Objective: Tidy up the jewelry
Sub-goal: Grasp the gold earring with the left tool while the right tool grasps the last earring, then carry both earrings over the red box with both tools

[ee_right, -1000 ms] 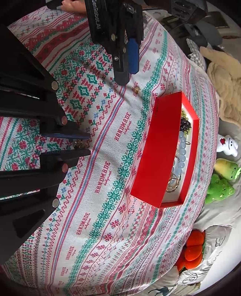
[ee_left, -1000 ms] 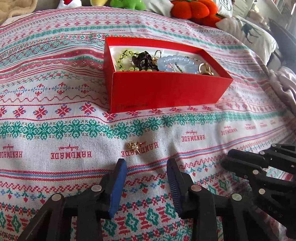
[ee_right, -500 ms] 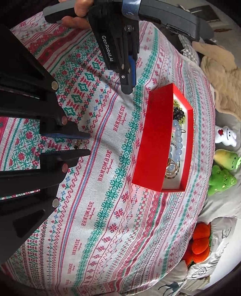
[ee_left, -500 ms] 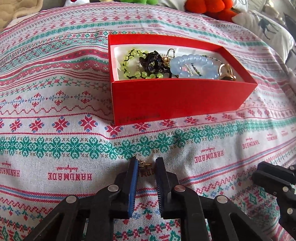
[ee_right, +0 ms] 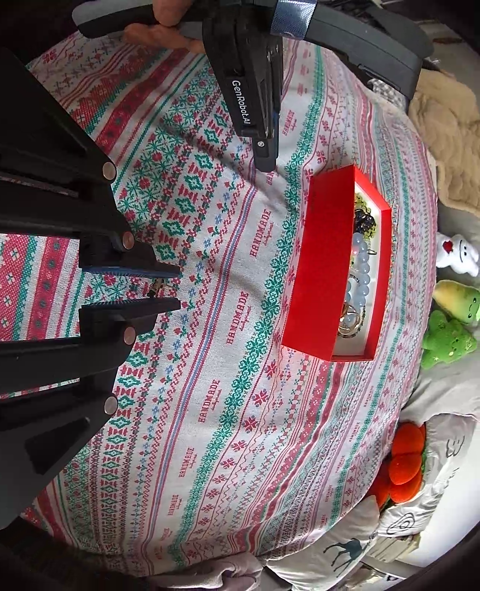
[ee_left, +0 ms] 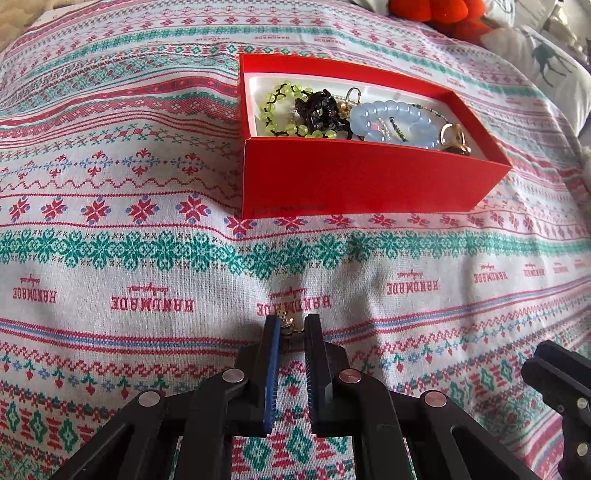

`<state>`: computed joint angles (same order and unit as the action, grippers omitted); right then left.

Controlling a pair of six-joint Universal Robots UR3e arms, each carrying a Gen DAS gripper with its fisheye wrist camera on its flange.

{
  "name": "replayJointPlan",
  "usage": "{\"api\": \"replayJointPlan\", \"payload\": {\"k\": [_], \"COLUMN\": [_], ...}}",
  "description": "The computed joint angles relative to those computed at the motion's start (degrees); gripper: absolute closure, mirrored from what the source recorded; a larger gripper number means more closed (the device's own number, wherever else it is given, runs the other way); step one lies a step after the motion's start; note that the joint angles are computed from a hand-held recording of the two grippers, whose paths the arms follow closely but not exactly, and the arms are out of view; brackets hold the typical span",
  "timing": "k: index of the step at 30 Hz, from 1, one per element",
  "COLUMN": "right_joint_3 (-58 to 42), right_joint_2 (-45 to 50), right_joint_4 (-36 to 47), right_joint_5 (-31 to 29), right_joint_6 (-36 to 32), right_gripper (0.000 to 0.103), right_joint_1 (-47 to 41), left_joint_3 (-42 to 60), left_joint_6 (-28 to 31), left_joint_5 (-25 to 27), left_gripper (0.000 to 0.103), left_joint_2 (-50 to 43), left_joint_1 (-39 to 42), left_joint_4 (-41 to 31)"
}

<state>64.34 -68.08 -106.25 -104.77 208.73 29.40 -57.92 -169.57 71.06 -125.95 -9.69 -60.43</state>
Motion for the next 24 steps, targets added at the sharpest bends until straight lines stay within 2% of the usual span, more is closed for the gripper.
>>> {"api": "replayJointPlan", "payload": {"k": [11, 24], "right_joint_3": [-2.25, -5.98], "right_joint_2": [0.63, 2.24], "right_joint_4": [2.74, 0.81], "right_joint_5": [-0.63, -1.59], "right_joint_6": [0.91, -1.86], "right_gripper": [0.092, 0.092], "right_joint_1": [1.26, 0.05], "left_joint_3": [-11.13, -13.7], "left_joint_6": [4.3, 10.6], "left_joint_5": [-1.83, -9.0], "left_gripper": [0.096, 0.096], "left_joint_2": [8.27, 14.6], "left_joint_1": [1.7, 6.97], "left_joint_4": [3.68, -1.52]}}
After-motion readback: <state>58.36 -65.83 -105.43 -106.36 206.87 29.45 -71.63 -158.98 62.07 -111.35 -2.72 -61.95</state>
